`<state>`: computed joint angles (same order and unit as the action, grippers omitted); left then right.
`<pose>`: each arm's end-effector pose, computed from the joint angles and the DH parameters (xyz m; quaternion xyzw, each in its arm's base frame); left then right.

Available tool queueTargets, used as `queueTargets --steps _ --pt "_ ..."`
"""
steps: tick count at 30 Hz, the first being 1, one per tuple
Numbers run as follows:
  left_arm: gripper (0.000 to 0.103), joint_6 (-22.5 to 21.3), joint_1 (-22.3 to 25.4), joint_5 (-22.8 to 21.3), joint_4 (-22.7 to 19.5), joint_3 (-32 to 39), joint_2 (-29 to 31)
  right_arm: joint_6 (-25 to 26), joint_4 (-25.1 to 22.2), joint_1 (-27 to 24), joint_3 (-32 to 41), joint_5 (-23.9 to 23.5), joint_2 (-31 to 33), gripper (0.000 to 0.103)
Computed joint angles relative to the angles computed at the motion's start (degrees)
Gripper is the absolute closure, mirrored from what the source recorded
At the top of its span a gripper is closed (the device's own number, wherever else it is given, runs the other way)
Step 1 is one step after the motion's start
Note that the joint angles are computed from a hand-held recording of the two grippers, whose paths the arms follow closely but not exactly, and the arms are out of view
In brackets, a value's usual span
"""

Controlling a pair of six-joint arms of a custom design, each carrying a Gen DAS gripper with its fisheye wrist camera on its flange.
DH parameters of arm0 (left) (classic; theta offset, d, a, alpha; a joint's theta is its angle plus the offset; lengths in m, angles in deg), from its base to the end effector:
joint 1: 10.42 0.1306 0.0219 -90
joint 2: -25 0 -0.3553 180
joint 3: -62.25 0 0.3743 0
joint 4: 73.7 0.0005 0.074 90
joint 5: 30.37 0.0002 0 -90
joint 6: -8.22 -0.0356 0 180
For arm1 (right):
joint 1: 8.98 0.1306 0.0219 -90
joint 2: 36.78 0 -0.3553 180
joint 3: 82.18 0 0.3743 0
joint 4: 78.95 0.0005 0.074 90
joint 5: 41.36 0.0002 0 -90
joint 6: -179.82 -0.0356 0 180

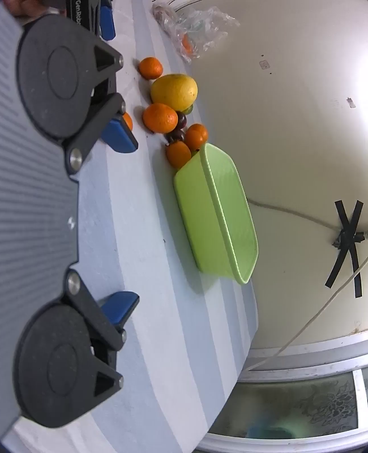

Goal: Organize fruits
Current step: 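Grasp a tangerine with the left tool while the right tool grasps another tangerine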

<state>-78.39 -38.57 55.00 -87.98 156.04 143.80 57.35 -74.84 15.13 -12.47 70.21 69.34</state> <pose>0.5450 -0.2889 0.2142 0.1767 0.8856 -0.0812 0.4217 0.4731 0.1968 0.1924 0.1528 0.8515 0.0803 0.4951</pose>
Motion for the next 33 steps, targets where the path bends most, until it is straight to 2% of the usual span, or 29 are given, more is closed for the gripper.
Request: queueTargets --steps 4,6,8,11,13,15,17,19,20,23,26,27,28,30,32,33 --pt "0.0 -2.67 0.86 3.32 0.23 -1.0 -0.43 4.22 -0.21 1.41 1.01 2.35 0.33 0.0" --pt "0.0 -4.53 0.45 3.0 1.84 -2.85 -1.38 6.34 1.02 2.31 0.57 3.18 -0.16 0.0" --pt "0.0 -5.15 1.88 5.6 2.08 -3.73 -2.13 8.79 1.76 2.68 0.4 2.54 -0.47 0.008" --pt "0.0 -6.22 3.14 4.24 6.04 -6.09 -3.73 12.15 2.61 3.35 -0.63 2.19 -1.62 0.021" --pt "0.001 -6.8 4.23 4.59 6.95 -5.48 -3.83 14.09 2.73 3.78 -0.44 1.82 -1.74 0.035" --pt "0.007 -5.95 5.77 6.92 6.35 -3.37 -3.32 15.36 2.53 4.0 0.79 0.41 -1.09 0.04" --pt "0.009 -5.88 6.73 8.59 5.58 -0.6 -2.02 18.04 2.14 4.89 2.27 0.79 -0.32 0.04" --pt "0.009 -8.03 7.11 10.39 6.1 1.75 -0.37 20.23 1.24 5.6 3.95 1.38 0.9 0.041" --pt "0.011 -9.42 7.24 11.34 5.06 3.69 0.88 20.42 0.74 5.74 4.5 1.29 1.25 0.041" --pt "0.02 -12.06 6.85 13.01 0.91 9.75 5.21 20.81 -2.26 5.79 6.86 1.15 2.72 0.041" --pt "0.038 -11.84 6.52 12.16 -2.87 14.72 8.89 21.11 -4.6 6.01 8.51 1.26 4.06 0.045" --pt "0.041 -11.23 6.66 12.72 -3.87 15.67 9.62 20.91 -5.44 5.96 8.96 1.0 4.24 0.045" --pt "0.041 -10.57 6.84 13.74 -4.31 16.03 9.97 20.68 -6.57 5.85 9.63 0.63 4.53 0.045" --pt "0.052 -9.62 7.24 15.87 -5.04 16.45 10.25 20.45 -6.72 5.54 9.17 -0.12 4.47 0.046" --pt "0.063 -9.86 7.23 17.32 -4.37 15.31 9.73 19.73 -6.42 5.22 8.8 -1.57 4.23 0.05" --pt "0.064 -10.04 7.0 16.58 -4.31 15.11 9.48 19.47 -6.45 5.08 8.71 -2.47 4.1 0.055"
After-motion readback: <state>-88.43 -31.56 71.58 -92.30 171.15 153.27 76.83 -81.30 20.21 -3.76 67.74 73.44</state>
